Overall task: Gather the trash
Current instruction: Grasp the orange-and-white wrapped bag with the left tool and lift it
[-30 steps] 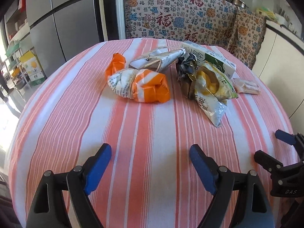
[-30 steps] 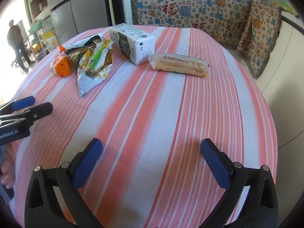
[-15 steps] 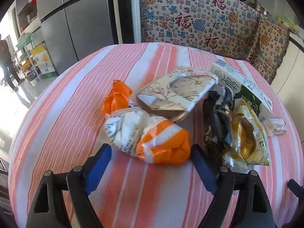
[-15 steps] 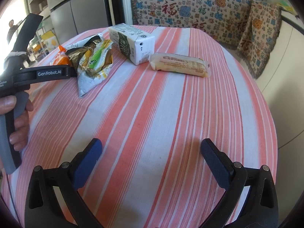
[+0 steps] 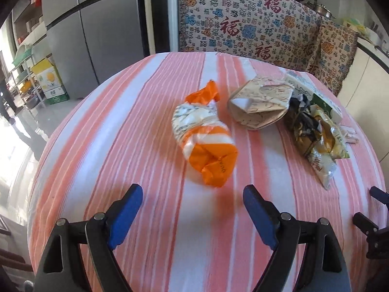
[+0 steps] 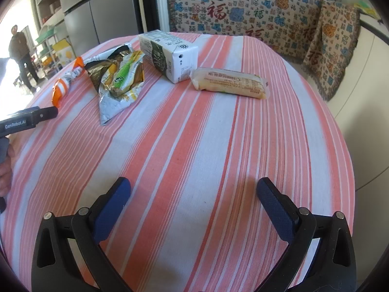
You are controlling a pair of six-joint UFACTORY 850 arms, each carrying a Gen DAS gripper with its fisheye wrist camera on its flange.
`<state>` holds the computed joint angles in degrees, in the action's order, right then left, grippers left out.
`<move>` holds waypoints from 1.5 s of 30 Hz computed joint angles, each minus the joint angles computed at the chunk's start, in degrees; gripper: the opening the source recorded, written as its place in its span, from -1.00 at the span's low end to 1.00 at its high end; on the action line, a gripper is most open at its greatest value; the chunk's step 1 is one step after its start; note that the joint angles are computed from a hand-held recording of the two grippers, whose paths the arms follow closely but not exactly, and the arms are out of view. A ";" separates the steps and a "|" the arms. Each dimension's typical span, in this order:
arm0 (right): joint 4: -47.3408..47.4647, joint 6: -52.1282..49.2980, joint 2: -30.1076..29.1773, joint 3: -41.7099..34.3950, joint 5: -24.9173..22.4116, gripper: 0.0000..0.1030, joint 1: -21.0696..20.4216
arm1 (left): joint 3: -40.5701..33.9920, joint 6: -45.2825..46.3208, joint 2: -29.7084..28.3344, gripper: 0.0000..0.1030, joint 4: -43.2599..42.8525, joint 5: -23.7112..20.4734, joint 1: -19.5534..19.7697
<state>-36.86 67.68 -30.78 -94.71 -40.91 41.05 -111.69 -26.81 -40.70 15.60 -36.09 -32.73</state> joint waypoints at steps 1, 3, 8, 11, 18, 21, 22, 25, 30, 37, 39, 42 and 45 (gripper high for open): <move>0.00 0.00 0.01 0.01 0.01 0.99 -0.01 | -2.20 0.77 -1.24 0.69 -0.31 -0.29 -0.07; -0.02 0.03 0.00 0.00 0.00 0.99 0.01 | -8.05 1.19 -4.73 0.69 0.04 -2.22 0.01; -0.05 0.07 0.04 0.08 0.03 0.99 0.03 | -27.46 6.35 -16.58 0.69 -5.09 -13.28 1.45; -0.04 0.07 0.01 0.04 0.03 0.99 0.04 | -21.73 6.81 -13.31 0.60 -2.71 -8.50 1.15; -0.05 0.08 0.03 0.07 0.04 0.99 0.05 | -1.04 8.42 -0.69 -0.01 -2.58 1.71 0.67; -0.06 0.09 0.03 0.07 0.03 0.99 0.06 | 5.91 10.35 4.15 -0.01 -5.84 4.23 0.10; -0.05 0.08 0.00 0.04 0.02 0.99 0.06 | 7.65 10.71 5.36 -0.01 -6.60 4.66 -0.22; -0.06 0.09 0.00 0.04 0.01 0.99 0.07 | 10.18 8.29 6.87 0.05 -5.16 4.70 -1.46; -0.11 0.14 0.01 0.06 -0.01 0.99 0.09 | 9.00 -0.95 5.35 0.64 3.71 2.82 -2.88; -0.05 -0.09 -0.15 -0.21 -0.21 0.99 0.05 | 8.57 -3.70 4.64 0.92 4.29 2.26 -2.35; 0.00 -0.19 -0.09 -0.16 -0.22 0.99 -0.03 | 8.64 -3.35 4.68 0.93 3.78 2.42 -2.26; -0.02 -0.19 -0.12 -0.20 -0.26 0.99 0.00 | 8.99 -3.28 4.94 0.94 3.63 2.58 -2.22; 1.11 -2.24 -0.04 -0.25 0.02 0.99 -0.16 | 8.91 -3.29 4.89 0.94 3.66 2.51 -2.22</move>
<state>-35.75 65.44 -30.82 -94.96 -40.89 40.89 -102.79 -30.10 -35.81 19.26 -33.57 -34.95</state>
